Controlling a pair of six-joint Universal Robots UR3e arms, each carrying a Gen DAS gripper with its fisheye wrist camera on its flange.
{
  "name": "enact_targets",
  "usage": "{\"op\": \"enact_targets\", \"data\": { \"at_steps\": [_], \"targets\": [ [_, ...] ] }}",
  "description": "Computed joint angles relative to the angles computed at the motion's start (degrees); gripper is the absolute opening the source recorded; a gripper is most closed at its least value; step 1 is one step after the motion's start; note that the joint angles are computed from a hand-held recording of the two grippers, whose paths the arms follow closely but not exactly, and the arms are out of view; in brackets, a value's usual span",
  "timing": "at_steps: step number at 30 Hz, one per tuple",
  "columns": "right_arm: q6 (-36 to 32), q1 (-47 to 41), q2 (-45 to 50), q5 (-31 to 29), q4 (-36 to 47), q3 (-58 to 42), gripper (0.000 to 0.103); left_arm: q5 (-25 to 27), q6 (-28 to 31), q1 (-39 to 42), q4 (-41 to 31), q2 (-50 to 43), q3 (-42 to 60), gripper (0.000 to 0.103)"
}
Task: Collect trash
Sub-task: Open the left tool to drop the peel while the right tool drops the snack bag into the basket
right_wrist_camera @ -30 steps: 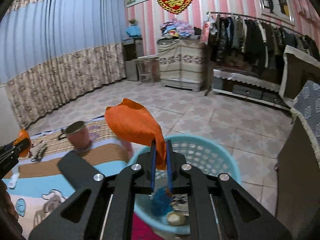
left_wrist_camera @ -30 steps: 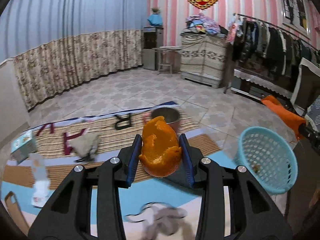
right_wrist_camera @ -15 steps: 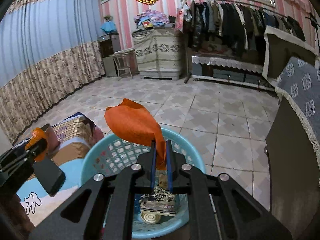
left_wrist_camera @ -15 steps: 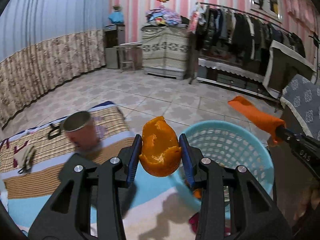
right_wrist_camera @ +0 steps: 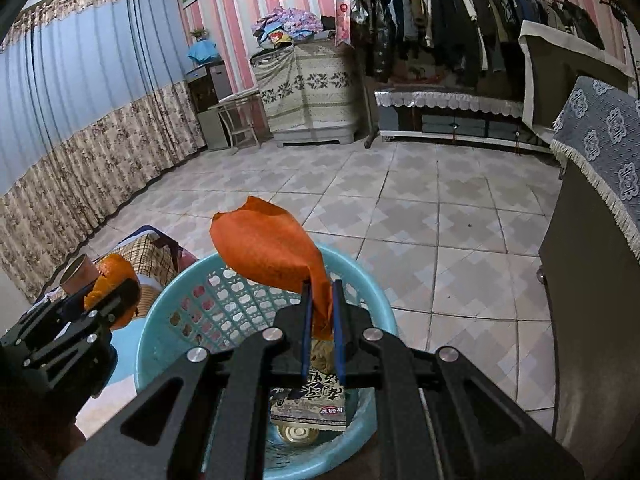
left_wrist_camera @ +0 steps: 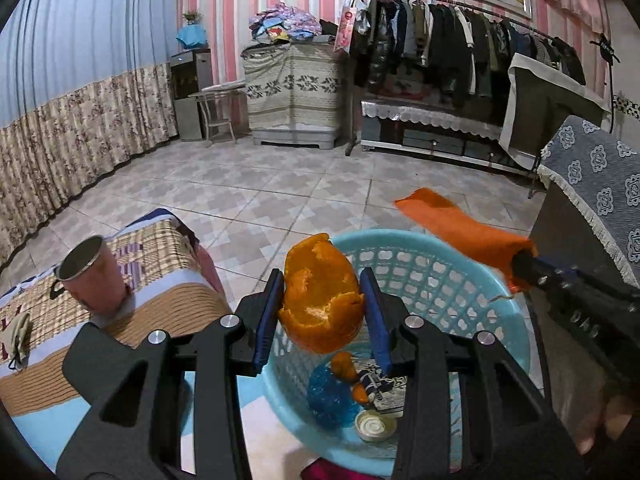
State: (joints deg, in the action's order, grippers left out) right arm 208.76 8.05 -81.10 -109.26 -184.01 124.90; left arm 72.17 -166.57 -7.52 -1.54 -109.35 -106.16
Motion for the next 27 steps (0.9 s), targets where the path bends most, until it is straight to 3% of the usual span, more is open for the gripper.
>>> {"op": "enact_targets", "data": {
  "at_steps": [3,5,9,14,24,27],
  "targets": [
    [0.0,-0.8,0.8,0.9,-1.0,0.7,0.009,0.9,0.3,-0.7,-1.1,-0.9,1.1,0.041],
    [0.1,-1.0,0.8,1.1,-1.1,0.8,0.009,0.9,0.5,-0.6,-1.7,-1.3,1.4,0.054],
    [-0.1,-0.9,0.9,1.0,-0.9,0.8,0.009,1.0,0.1,0.2,-0.7,-0.8,0.9,0.062],
    [-0.3,-0.3,1.4,0.3,0.6,-0.2,0.009,2.3,-1.0,2.4,1.7,1.3,-0.5,0.082],
    [-0.5,3.0,6.2,-2.0,6.8,-7.7,0.012,2.0,-1.3,9.3,1.9,5.1,-3.2,0.091],
    [-0.6,3.4,7.8,-1.0,8.3,-9.6,0.037,1.8,-1.2,11.1,2.2,5.8,-4.3,0.092]
  ]
}}
